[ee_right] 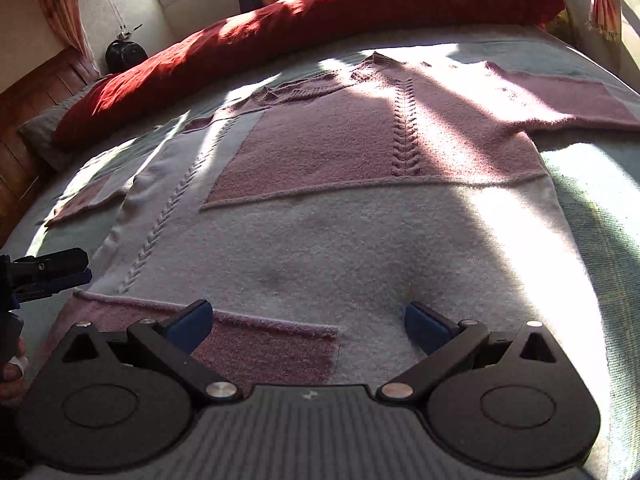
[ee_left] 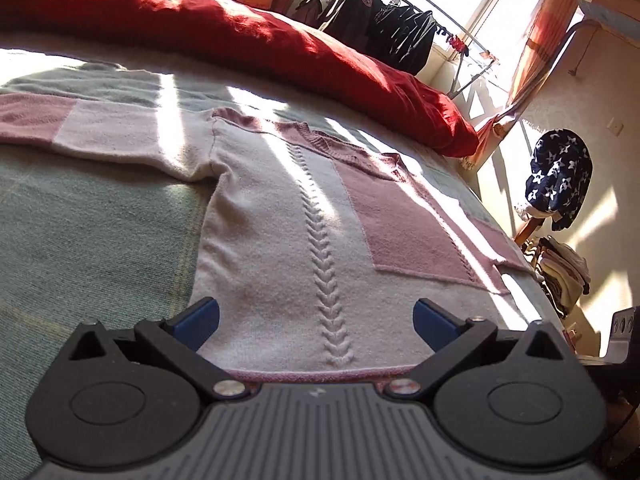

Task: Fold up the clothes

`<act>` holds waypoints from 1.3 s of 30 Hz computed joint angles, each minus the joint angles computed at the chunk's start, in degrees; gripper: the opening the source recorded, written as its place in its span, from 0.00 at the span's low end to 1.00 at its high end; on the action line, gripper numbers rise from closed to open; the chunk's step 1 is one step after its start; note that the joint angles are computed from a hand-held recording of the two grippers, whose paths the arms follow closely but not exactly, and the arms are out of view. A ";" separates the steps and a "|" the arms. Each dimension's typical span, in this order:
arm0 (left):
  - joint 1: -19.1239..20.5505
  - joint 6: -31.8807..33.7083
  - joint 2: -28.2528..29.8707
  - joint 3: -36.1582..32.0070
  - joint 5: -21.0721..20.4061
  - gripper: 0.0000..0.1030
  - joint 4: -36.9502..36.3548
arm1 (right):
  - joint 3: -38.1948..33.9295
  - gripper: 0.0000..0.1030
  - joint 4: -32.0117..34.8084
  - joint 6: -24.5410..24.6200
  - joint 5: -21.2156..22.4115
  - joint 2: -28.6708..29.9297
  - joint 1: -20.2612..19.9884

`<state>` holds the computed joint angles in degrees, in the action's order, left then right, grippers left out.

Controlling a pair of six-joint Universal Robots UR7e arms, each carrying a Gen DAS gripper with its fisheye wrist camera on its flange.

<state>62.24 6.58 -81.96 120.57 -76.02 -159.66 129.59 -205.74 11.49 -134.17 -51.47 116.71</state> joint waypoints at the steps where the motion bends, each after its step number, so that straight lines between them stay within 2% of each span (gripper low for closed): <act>1: -0.04 1.67 0.94 -1.78 0.51 0.99 -0.69 | 0.18 1.00 -1.13 -0.29 0.15 0.29 -0.08; 4: 0.49 6.51 6.54 -8.93 2.46 0.99 -3.39 | 0.20 1.00 -3.26 -1.96 -0.11 1.30 -0.05; 6: 1.42 7.14 11.38 -15.20 3.88 0.99 -2.01 | 0.06 1.00 -4.52 -3.37 -0.61 2.14 0.10; 9: 2.76 5.85 18.01 -23.22 7.84 0.99 2.93 | -0.14 1.00 -5.67 -5.28 -1.42 3.11 0.37; 13: 5.46 1.77 21.38 -26.89 6.74 0.99 7.90 | 0.00 1.00 -6.82 -6.89 -1.71 3.63 0.52; 15: 6.38 2.07 20.49 -25.05 5.66 0.99 7.00 | 0.14 1.00 -7.32 -7.08 -1.46 3.65 0.40; 17: 6.65 5.17 18.72 -22.46 5.09 0.99 5.10 | 0.03 1.00 -7.50 -7.18 -1.49 3.78 0.33; 22: 4.37 3.88 13.82 -18.90 8.72 0.99 6.83 | -0.47 1.00 -8.10 -7.71 -2.27 4.53 0.48; 26: 1.34 6.11 9.62 -15.16 5.27 0.99 7.78 | -0.75 1.00 -11.33 -9.76 -3.52 6.39 0.94; 28: -0.25 6.98 8.24 -13.55 2.98 0.99 8.84 | -1.17 1.00 -10.16 -10.08 -4.68 6.55 1.51; 31: -2.43 7.67 7.16 -11.28 1.23 0.99 11.19 | -1.56 1.00 -5.55 -7.54 -6.69 5.31 3.12; 35: -3.94 6.10 7.05 -8.41 3.24 0.99 14.41 | 0.94 1.00 -6.03 -5.55 -5.23 3.17 5.19; 39: -3.67 2.88 5.36 -5.18 5.45 0.99 16.62 | 2.55 1.00 -4.76 -3.17 -8.18 2.40 7.40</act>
